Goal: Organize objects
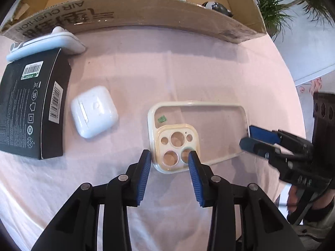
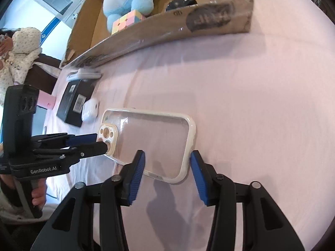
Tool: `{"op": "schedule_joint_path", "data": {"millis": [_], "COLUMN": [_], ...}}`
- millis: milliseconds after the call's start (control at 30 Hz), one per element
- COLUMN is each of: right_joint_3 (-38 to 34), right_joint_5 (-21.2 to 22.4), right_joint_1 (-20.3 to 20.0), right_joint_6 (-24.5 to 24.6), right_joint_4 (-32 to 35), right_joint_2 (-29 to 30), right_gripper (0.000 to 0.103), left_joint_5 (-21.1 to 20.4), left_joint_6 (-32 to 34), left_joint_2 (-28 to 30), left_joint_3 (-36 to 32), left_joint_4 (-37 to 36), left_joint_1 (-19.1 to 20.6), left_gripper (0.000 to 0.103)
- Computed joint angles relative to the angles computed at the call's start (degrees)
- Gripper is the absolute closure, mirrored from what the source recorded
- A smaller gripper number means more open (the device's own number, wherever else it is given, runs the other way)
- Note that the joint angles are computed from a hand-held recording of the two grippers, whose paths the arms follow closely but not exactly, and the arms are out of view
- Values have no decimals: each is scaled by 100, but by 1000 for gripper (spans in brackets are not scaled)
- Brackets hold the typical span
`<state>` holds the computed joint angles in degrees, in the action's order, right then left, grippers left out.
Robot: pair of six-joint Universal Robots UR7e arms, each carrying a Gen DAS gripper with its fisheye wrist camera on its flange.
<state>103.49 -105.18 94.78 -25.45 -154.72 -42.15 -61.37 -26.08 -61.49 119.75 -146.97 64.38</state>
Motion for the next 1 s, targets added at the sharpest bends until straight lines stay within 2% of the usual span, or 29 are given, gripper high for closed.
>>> {"op": "schedule_joint_path", "data": {"millis": [67,133,200,267,333,567,767,967,1000], "right_joint_3": [10,-32,-37,-45,-51,114,159,100,94], "right_joint_5": [23,-194,-338,-436,-493,-554,-497,-372,-353], "right_joint_1": [49,193,219,217,218,312,481,601,619], "right_joint_6": [-87,-273,-383,-331,-286,-298,-281,-241,-238], "right_joint_4": [-114,-327,-395,-468,-465,-743,-966,-942,-954], "right_joint_2": [64,225,224,221,214,115,-16,-102,-110], "right_gripper": [38,36,40,55,61,66,66,66,66], "left_joint_5": [73,172,189,191,206,329,549,750,793], "left_joint_6": [88,189,197,126,79,-71,-35,-40,-94], "left_joint_2": [73,124,149,119,107,-4,-79,-350,-537], "left_joint_3": [-21,-65,-215,-224,-183,-114,-154,-75,52], "left_joint_4": [-105,-152,-38,36,20,-95,-171,-161,-107], "left_joint_1": [-15,-3,43,59,29,-151,-350,-500,-550], "left_gripper": [66,65,65,68,69,69,69,69,69]}}
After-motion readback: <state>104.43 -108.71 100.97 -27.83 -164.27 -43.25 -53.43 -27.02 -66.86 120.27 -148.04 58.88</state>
